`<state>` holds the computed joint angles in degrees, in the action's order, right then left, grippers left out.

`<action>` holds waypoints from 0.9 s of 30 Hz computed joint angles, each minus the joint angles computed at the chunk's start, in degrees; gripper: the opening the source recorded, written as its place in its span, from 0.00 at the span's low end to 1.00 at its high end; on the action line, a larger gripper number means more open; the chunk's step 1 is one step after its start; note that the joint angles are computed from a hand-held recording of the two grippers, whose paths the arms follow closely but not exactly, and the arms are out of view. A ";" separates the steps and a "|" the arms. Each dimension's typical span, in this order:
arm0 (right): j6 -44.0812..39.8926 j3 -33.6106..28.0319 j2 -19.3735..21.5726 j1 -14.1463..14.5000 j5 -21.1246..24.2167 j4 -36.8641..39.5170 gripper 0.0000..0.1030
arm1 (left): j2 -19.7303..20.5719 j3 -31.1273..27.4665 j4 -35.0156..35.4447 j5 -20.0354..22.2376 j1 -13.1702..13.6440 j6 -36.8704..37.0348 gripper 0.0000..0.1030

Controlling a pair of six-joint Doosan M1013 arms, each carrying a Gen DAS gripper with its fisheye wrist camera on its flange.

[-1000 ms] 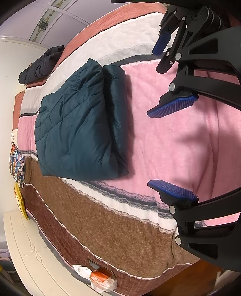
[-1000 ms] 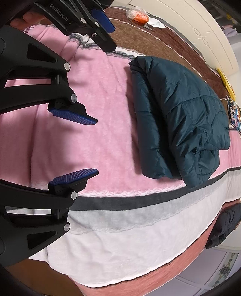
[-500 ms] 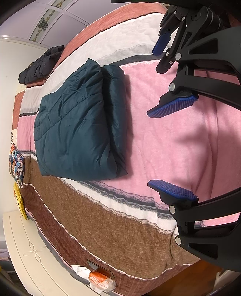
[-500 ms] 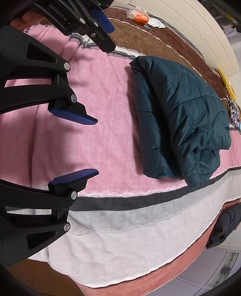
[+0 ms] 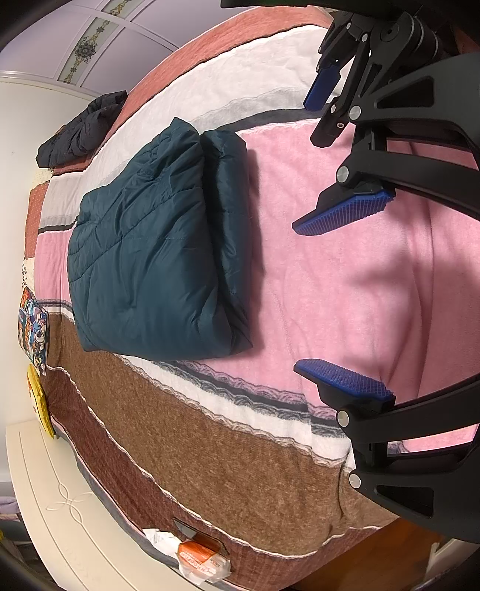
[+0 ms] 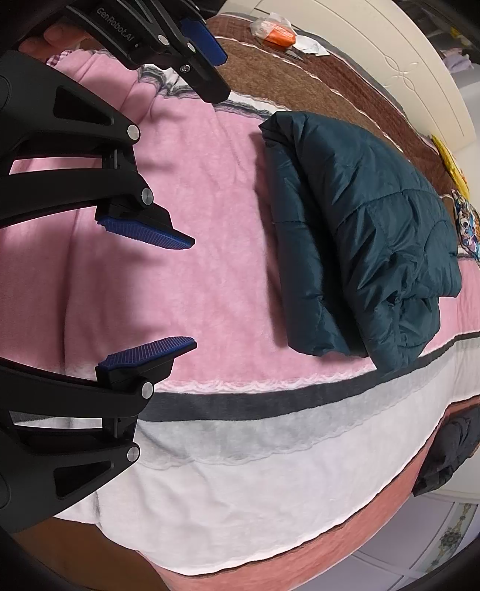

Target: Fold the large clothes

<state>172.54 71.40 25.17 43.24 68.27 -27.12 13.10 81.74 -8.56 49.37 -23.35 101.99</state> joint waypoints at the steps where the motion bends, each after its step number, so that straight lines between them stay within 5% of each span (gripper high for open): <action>1: 0.00 0.00 0.00 0.00 0.00 0.00 0.48 | -0.01 0.02 0.06 -0.01 -0.01 -0.06 0.65; 27: -0.59 -0.09 0.22 -0.11 0.08 0.75 0.48 | 0.10 0.02 1.68 0.20 0.05 -1.67 0.65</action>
<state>171.96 71.31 25.39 43.12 68.35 -26.37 13.20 81.76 -6.88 49.57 -23.30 100.32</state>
